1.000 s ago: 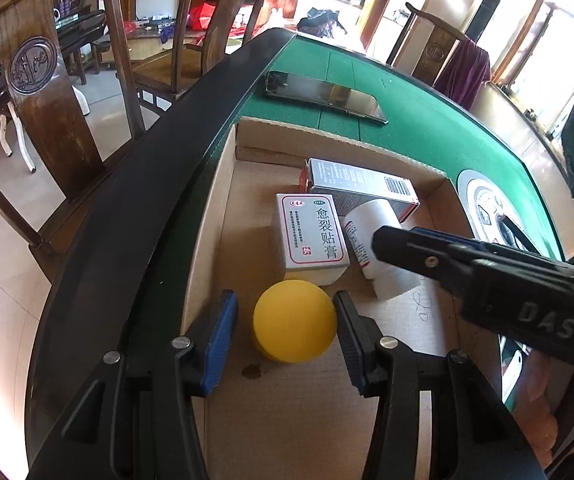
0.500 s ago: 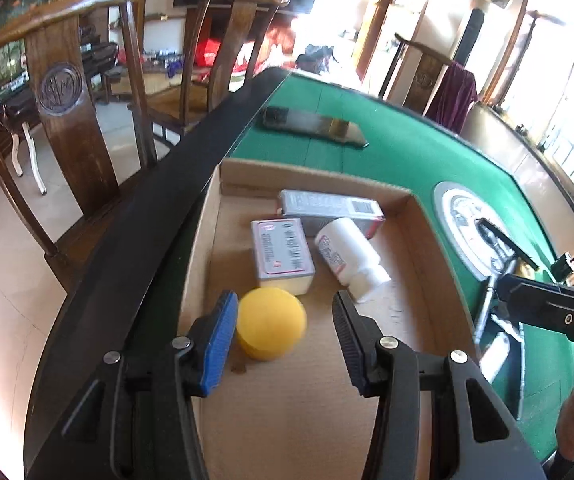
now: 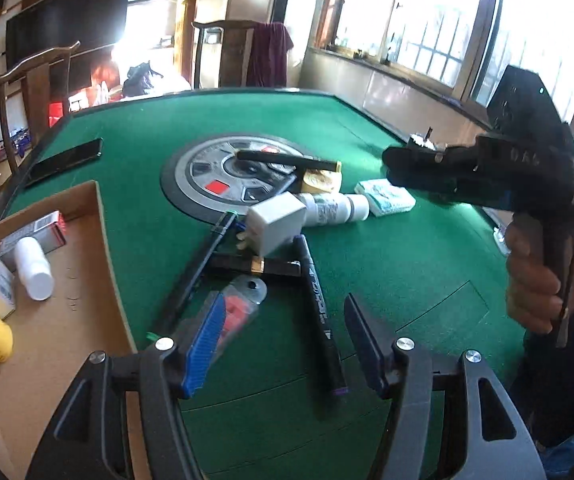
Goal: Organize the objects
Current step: 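Move the right tool to the blue tissue pack and grasp it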
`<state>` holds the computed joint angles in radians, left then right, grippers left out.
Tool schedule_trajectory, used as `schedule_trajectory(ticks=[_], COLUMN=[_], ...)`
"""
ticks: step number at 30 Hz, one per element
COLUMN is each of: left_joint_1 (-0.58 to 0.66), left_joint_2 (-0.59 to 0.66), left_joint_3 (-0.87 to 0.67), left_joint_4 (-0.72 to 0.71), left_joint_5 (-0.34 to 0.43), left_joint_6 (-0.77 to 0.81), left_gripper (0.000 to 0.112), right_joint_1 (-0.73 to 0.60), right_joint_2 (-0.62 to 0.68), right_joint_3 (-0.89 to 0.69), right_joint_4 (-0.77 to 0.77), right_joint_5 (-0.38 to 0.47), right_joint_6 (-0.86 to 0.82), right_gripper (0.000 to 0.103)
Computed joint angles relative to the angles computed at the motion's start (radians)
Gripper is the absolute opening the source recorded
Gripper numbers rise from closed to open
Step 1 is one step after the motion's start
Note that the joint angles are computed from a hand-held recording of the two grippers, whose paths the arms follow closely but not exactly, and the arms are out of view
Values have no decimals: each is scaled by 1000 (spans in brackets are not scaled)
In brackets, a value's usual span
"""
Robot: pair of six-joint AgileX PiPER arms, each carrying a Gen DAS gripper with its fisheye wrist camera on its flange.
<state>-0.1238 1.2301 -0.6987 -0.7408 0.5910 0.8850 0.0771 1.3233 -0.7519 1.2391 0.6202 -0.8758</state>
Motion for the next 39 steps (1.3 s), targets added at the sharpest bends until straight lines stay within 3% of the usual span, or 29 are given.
schedule_trajectory(ticks=[3,8,11,15,18,22,24,26,28,32,34,36,39], left_joint_1=[-138,-247,-283,-384,-364,-349,-353,-349,-335,-342,-349,-349,-350], left_joint_2=[77,143,186,204,184,172,167,164,164,162,161,163,169], left_joint_3=[-24,-23,-46,-36,-18,-1,4,6,6,10,11,10,7], left_joint_4=[178,307,291,475,416,374,386,371,334,350,367,357,353], left_joint_5=[-91,-167,-140,-210,-207,-215,-221,-221,-216,-225,-229,-227,-229], left_joint_6=[-234,-406,-403,-595,-531,-483,-493,-476,-437,-455,-471,-459,-451], left_gripper=[62,62,62,62,62,62,62,62,62,64,65,67,69], right_joint_1=[-173,-292,-346,-323,-229,-207,-236,-239,-247,-327,-336,-314,-235], right_joint_2=[5,-13,3,61,138,276,336,357,336,290,263,234,187], right_joint_3=[24,13,0,-50,-110,-224,-273,-285,-289,-235,-200,-180,-163], right_joint_4=[54,-22,-61,-231,-442,-518,-426,-447,-492,-373,-331,-319,-436], right_joint_5=[109,73,58,-58,-200,-224,-136,-104,-51,157,215,223,109], right_joint_6=[-67,22,73,235,416,424,316,324,353,236,186,151,245], right_gripper=[38,38,38,37,37,37,37,37,37,37,37,37,37])
